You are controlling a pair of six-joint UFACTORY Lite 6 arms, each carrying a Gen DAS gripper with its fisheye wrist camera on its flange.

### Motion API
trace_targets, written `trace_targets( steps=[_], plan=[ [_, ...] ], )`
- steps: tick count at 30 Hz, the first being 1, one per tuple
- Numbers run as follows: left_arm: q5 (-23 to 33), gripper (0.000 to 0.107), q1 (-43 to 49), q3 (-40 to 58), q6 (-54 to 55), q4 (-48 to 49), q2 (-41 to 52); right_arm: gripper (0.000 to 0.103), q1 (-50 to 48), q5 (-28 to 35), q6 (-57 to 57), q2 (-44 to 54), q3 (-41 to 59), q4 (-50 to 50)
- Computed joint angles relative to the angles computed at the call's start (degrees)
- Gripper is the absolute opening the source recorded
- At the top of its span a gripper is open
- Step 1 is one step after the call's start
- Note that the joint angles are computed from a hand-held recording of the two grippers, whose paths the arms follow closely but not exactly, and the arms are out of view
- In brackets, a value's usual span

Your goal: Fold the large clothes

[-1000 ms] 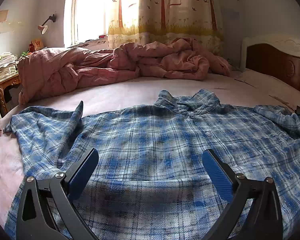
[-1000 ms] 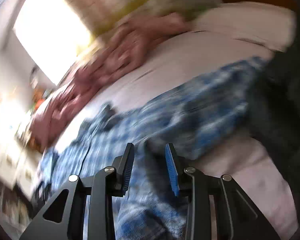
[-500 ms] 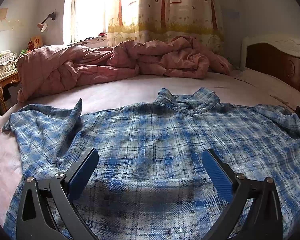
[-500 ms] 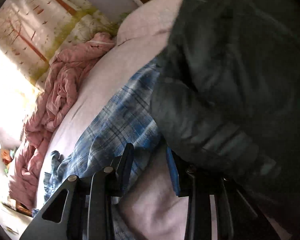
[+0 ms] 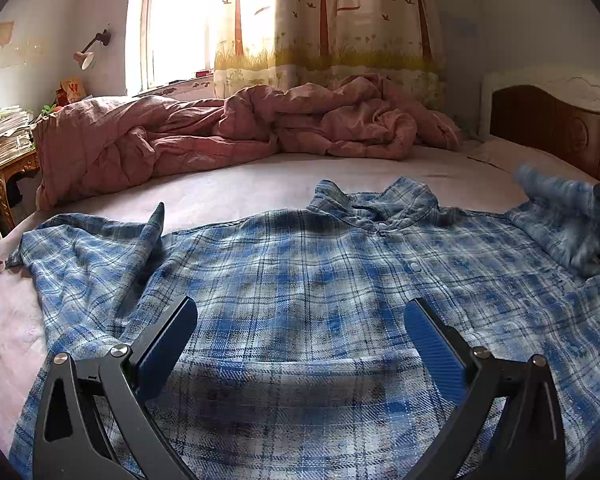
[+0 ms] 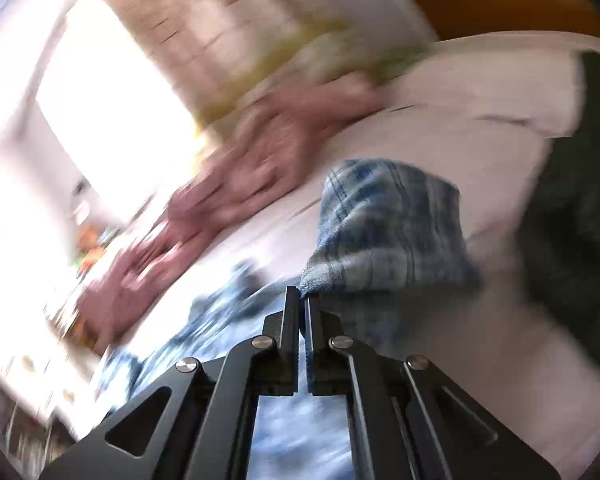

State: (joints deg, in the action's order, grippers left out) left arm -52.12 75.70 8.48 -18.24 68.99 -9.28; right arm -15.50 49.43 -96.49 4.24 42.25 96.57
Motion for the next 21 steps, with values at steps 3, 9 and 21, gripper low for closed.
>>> trace_targets(
  steps=[3,9,21],
  plan=[
    [-0.5,0.103,0.3,-0.3,0.1,0.2,-0.4,0.003,12.8,-10.2,-1.2,-8.1,-7.1,1.8],
    [-1.1,0.103,1.0,-1.1,0.6,0.6,-1.2,0.003,30.9,-23.4,-7.6,-3.3,-9.4,13.0],
    [-0.9,0.103,1.0,-0.9,0.2,0.8,-1.1,0.045,23.2,-23.4,-7.2,-9.3,-13.2,12.8]
  ],
)
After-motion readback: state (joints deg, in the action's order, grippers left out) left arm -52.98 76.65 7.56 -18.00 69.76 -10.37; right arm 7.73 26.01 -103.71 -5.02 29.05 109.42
